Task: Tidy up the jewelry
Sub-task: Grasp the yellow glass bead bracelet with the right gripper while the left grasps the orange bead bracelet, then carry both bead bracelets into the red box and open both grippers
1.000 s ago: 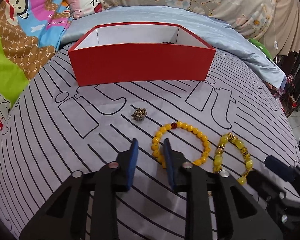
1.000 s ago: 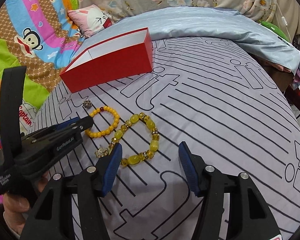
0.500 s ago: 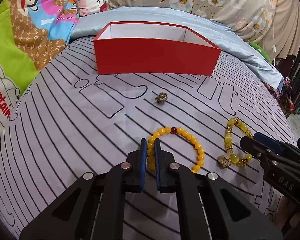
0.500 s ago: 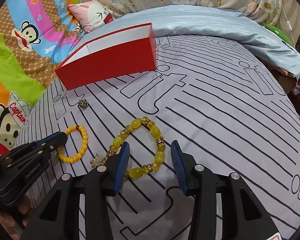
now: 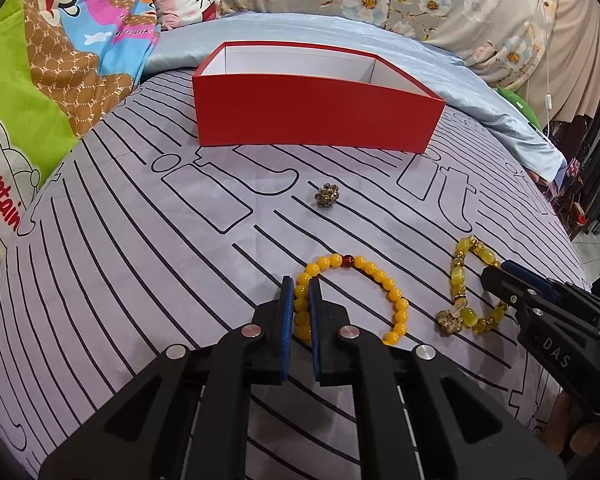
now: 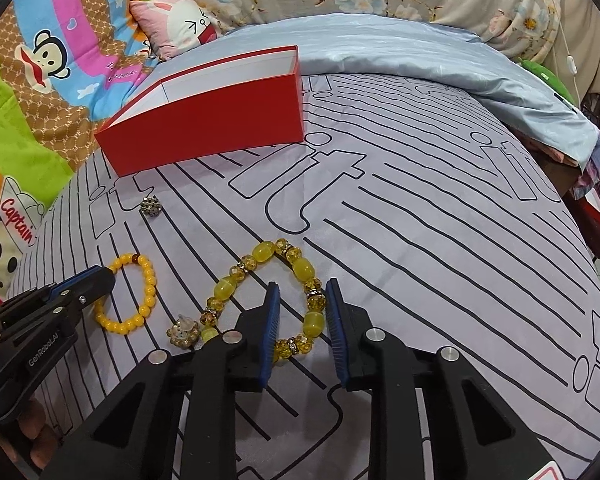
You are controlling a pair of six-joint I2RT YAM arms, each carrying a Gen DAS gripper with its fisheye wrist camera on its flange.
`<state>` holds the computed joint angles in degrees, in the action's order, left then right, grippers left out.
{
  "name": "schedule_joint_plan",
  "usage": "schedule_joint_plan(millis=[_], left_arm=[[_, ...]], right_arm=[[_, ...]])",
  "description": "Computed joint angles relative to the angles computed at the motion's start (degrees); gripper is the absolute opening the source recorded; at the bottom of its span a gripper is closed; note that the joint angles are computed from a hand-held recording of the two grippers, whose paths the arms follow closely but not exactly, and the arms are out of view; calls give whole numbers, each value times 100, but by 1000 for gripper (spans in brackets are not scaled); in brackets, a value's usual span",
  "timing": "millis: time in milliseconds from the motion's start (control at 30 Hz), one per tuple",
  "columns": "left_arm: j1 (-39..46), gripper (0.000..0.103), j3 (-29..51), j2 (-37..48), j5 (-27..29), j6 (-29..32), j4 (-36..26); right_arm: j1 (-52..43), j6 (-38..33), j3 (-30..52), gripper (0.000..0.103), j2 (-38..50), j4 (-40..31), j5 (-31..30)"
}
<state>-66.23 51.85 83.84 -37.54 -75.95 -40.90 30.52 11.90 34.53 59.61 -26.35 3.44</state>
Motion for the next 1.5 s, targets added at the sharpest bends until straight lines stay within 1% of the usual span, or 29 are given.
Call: schedule_joint_plan(millis=[33, 67, 100, 267, 433, 600, 733, 900, 1067, 1200, 1333, 1433, 1500], left_arm=[[-1, 8, 4, 3, 0, -2, -2], [-3, 8, 14, 11, -2, -4, -10], [-3, 8, 11, 9, -3, -4, -13], [-9, 8, 69, 61, -11, -10, -67], [-10, 7, 54, 51, -8, -24, -52], [5, 7, -59, -189, 73, -163, -41], [-42, 7, 41, -439, -142, -236, -342], [-33, 7, 312, -762, -421, -109, -744], [140, 7, 753, -1005, -613, 299, -1147], [484, 7, 1130, -1159, -624, 839, -1286], [825, 7, 1442, -1224, -696, 1390, -1281], [1108, 7, 1636, -1183, -715, 1853, -1153], [1358, 7, 1718, -1149, -590, 2214, -943]], right_arm=[[-6, 10, 2, 17, 9, 7, -2], [-30, 13, 0, 12, 6, 8, -22], [-45, 7, 4, 10, 7, 6, -53], [7, -16, 29, 10, 9, -31, -3], [-27, 50, 67, 10, -100, -147, -227], [20, 76, 286, 10, -298, -367, -320], [94, 125, 520, 9, -372, -464, -357], [145, 79, 850, 9, -410, -571, -410], [231, -63, 1295, 9, -295, -629, -445], [283, -273, 1768, 9, -28, -578, -395], [257, -404, 2190, 9, 310, -483, -430], [260, -476, 2495, 9, 594, -402, -436], [260, -524, 2783, 9, 885, -351, -498]])
